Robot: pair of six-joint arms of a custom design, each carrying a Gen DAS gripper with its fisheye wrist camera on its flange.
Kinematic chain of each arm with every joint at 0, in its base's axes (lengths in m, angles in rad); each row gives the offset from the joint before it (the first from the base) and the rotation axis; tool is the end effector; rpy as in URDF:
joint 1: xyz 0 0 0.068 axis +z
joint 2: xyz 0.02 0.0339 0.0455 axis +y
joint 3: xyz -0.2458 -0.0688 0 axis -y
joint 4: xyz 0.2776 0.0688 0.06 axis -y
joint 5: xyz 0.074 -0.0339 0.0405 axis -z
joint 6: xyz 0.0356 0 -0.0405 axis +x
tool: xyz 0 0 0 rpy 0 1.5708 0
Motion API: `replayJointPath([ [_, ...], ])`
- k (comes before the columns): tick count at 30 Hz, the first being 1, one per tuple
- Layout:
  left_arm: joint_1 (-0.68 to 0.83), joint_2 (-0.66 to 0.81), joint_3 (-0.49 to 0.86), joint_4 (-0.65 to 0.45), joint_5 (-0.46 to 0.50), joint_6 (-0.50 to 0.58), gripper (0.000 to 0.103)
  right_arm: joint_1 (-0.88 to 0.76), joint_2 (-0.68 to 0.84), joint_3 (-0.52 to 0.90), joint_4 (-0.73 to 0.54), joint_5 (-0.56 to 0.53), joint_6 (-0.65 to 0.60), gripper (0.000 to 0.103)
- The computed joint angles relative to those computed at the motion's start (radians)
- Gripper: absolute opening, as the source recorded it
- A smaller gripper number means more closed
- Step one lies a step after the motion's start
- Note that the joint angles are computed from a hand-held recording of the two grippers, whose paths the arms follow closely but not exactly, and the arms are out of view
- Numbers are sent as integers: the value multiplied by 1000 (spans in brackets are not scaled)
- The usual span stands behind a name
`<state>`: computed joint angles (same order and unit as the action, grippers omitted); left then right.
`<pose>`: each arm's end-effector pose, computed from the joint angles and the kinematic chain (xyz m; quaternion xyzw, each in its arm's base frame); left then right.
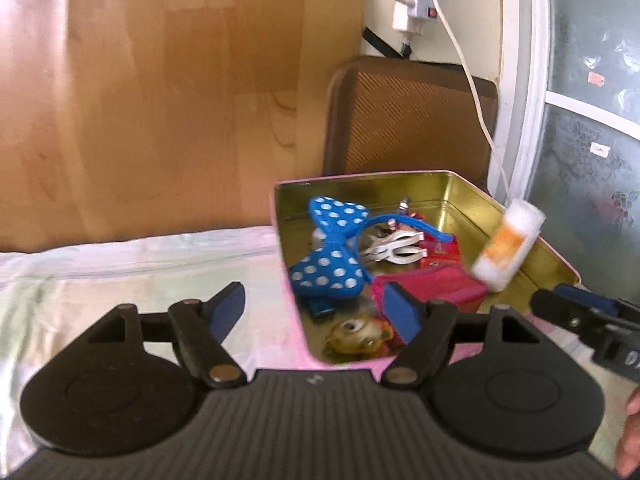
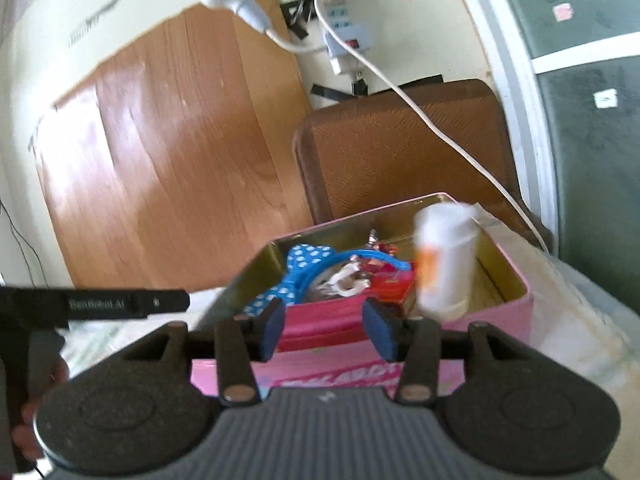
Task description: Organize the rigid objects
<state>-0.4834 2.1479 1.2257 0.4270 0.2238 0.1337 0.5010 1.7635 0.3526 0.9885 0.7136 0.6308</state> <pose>0.4083 -0.2232 0.0828 0.3137 0.7958 -0.1830 0.4846 0.2415 0.1057 0.0489 0.2403 0.7728 0.0253 0.5868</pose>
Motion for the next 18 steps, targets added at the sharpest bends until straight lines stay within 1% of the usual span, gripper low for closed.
replayJointPath([
  [4,16,-57,-101,72,-22,-2,86,110,-36,-26,-23,90,100,47],
  [5,22,-71,-124,85,-23,1,89,132,-41,-26,-31,105,123,47],
  [7,31,-94,-160,106,-30,4,91,154,-40,-18,-41,117,144,49],
  [9,41,-115,-193,124,-37,0,98,193,-38,-3,-73,150,167,52],
  [10,46,-122,-207,133,-38,-3,99,211,-35,6,-89,163,175,52],
  [11,55,-133,-223,141,-38,-5,102,229,-33,16,-107,175,183,52],
  [18,99,-178,-313,189,-28,-26,103,327,-21,69,-210,241,244,52],
])
